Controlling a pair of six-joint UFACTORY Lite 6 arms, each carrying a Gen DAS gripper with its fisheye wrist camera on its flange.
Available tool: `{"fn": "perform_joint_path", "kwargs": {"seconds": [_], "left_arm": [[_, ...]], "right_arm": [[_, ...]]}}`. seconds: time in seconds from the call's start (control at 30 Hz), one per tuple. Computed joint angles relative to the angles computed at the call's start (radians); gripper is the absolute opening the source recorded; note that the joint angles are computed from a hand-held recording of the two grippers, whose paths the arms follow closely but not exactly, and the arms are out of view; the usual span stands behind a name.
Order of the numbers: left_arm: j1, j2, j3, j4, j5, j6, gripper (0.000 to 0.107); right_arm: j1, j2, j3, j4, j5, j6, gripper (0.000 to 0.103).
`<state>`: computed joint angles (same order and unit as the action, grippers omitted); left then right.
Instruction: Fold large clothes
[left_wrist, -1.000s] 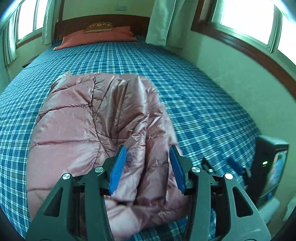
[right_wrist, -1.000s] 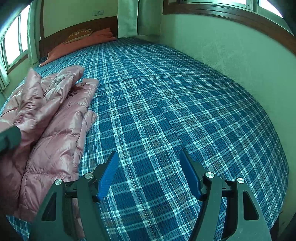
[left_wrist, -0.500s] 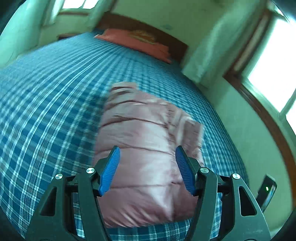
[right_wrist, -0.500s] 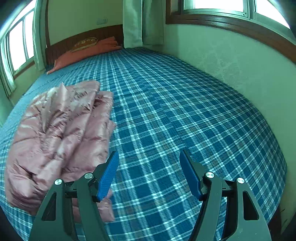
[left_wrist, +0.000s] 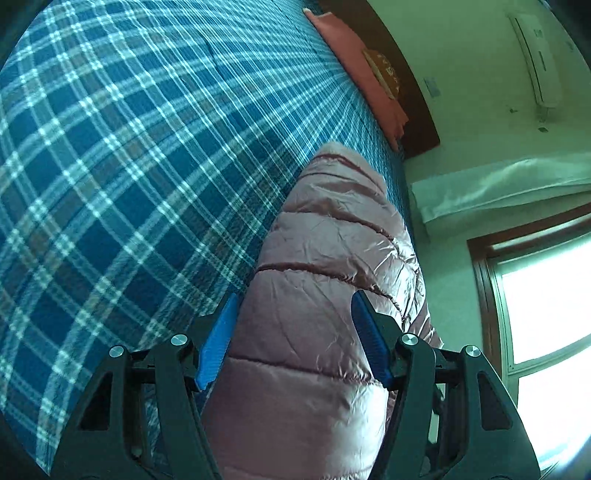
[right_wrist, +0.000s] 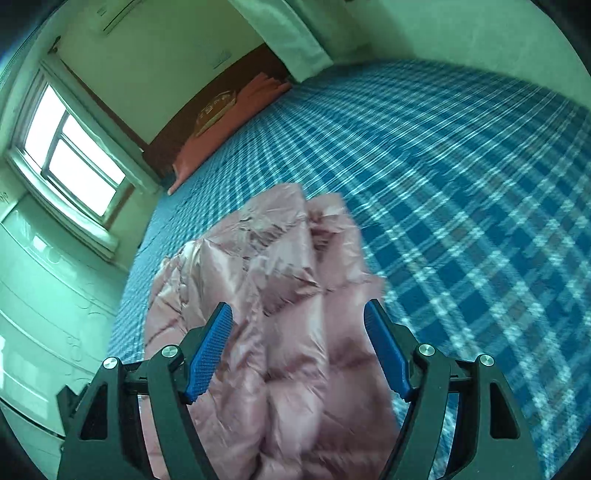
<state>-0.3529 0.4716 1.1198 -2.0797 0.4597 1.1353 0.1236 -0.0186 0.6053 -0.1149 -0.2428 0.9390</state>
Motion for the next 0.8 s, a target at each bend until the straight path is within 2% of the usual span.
{"fn": "perform_joint_path", "kwargs": {"seconds": [0.07, 0.17, 0.2, 0.23, 0.27, 0.37, 0.43, 0.53, 0.6, 0.73, 0.8], "left_arm": [[-0.011, 0.046, 0.051, 0.032, 0.011, -0.018, 0.070], [-0.033, 0.091, 0.113, 0.073, -0.006, -0.047, 0.074], [-0.038, 0.101, 0.130, 0.083, -0.012, -0.056, 0.076], [-0.037, 0.106, 0.140, 0.095, -0.012, -0.070, 0.077], [-0.035, 0.108, 0.144, 0.110, -0.004, -0.087, 0.078], [-0.025, 0.104, 0.138, 0.107, 0.027, -0.075, 0.080], [-0.028, 0.145, 0.191, 0.195, 0.023, -0.165, 0.080], [-0.044, 0.239, 0.290, 0.306, 0.026, -0.308, 0.080], [-0.076, 0.272, 0.331, 0.364, -0.022, -0.364, 0.078], [-0.166, 0.306, 0.398, 0.522, -0.192, -0.452, 0.062], [-0.187, 0.316, 0.417, 0.603, -0.231, -0.528, 0.054]], "right_arm": [[-0.011, 0.086, 0.066, -0.163, -0.028, 0.134, 0.073], [-0.038, 0.196, 0.148, -0.409, -0.095, 0.349, 0.073], [-0.051, 0.226, 0.172, -0.491, -0.113, 0.418, 0.067], [-0.059, 0.243, 0.184, -0.542, -0.124, 0.456, 0.055], [-0.067, 0.261, 0.203, -0.594, -0.117, 0.493, 0.032], [-0.089, 0.259, 0.185, -0.568, -0.107, 0.438, 0.020], [-0.115, 0.272, 0.169, -0.555, -0.118, 0.414, 0.018], [-0.181, 0.311, 0.136, -0.606, -0.204, 0.441, 0.017], [-0.222, 0.325, 0.098, -0.619, -0.260, 0.428, 0.016], [-0.263, 0.381, 0.072, -0.611, -0.361, 0.400, 0.013], [-0.262, 0.397, 0.070, -0.586, -0.376, 0.370, 0.013]]}}
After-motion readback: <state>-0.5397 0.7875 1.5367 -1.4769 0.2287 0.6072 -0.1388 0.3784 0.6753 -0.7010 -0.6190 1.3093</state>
